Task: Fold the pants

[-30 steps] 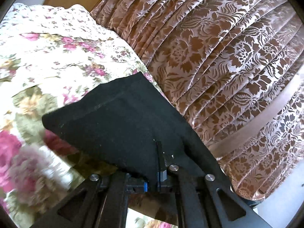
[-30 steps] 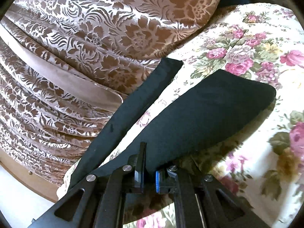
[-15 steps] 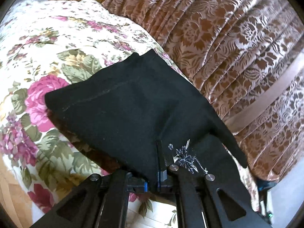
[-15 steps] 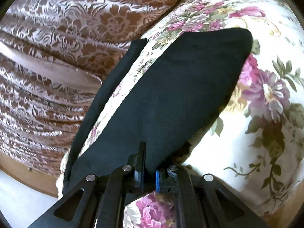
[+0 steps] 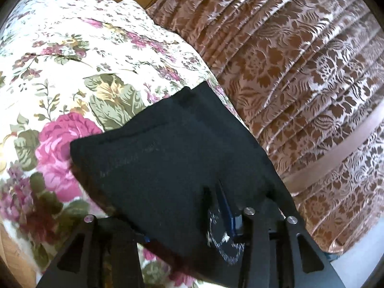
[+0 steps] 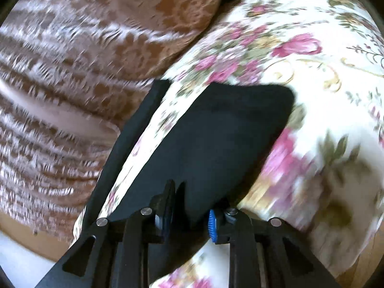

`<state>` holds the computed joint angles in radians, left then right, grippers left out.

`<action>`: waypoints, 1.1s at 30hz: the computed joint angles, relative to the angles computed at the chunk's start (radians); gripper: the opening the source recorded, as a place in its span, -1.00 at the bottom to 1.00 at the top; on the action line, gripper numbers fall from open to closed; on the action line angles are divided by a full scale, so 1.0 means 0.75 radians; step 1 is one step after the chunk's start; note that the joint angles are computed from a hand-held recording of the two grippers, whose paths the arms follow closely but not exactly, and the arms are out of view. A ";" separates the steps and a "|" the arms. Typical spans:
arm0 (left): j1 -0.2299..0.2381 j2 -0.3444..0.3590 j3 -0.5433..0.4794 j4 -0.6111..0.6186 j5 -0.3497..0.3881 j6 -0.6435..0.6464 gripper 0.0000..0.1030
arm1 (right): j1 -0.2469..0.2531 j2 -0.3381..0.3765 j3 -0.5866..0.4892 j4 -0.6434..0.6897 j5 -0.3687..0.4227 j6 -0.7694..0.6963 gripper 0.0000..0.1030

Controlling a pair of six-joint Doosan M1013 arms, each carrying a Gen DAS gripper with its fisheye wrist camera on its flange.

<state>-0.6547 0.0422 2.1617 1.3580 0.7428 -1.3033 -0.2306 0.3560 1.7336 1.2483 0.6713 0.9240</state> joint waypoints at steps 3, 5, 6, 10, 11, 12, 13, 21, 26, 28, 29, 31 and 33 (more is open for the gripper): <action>0.021 0.007 0.004 0.004 -0.024 -0.038 -0.38 | -0.015 0.026 -0.018 0.062 -0.013 0.034 -0.65; 0.035 0.012 -0.003 -0.058 -0.047 0.021 -0.85 | -0.005 0.037 -0.040 0.011 -0.052 0.089 -0.80; 0.038 0.012 -0.006 -0.091 -0.052 0.051 -0.86 | 0.001 0.042 -0.052 -0.026 -0.063 0.117 -0.85; 0.008 -0.016 0.010 -0.046 0.000 -0.014 -0.89 | 0.011 0.022 -0.050 -0.052 -0.092 0.112 -0.86; 0.001 -0.023 0.007 -0.046 0.015 -0.008 -0.89 | 0.011 0.010 -0.045 -0.043 -0.103 0.090 -0.86; -0.013 -0.035 0.002 -0.044 0.043 0.014 -0.89 | 0.007 -0.009 -0.032 -0.016 -0.112 0.046 -0.87; -0.023 -0.041 -0.004 -0.048 0.060 0.037 -0.89 | 0.007 -0.020 -0.027 0.000 -0.116 0.021 -0.87; -0.058 -0.064 0.004 -0.140 0.102 0.126 -0.89 | -0.002 -0.069 0.014 -0.063 -0.176 -0.006 -0.87; -0.026 -0.019 -0.013 -0.319 0.055 0.308 -0.70 | -0.003 -0.037 0.037 -0.141 -0.200 0.102 -0.87; -0.033 -0.022 -0.016 -0.314 0.084 0.321 -0.59 | 0.000 -0.041 0.034 -0.172 -0.202 0.092 -0.79; -0.037 -0.024 -0.023 -0.329 0.114 0.342 -0.50 | 0.003 -0.043 0.026 -0.218 -0.204 0.120 -0.76; -0.049 -0.030 -0.029 -0.352 0.196 0.360 -0.44 | 0.010 -0.052 0.019 -0.318 -0.250 0.204 -0.69; -0.052 -0.040 -0.026 -0.378 0.259 0.350 -0.36 | 0.022 -0.064 0.019 -0.449 -0.323 0.330 -0.62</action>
<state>-0.6938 0.0120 2.1423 1.0749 0.9369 -1.0407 -0.2144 0.3079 1.7480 0.9111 0.4287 1.1713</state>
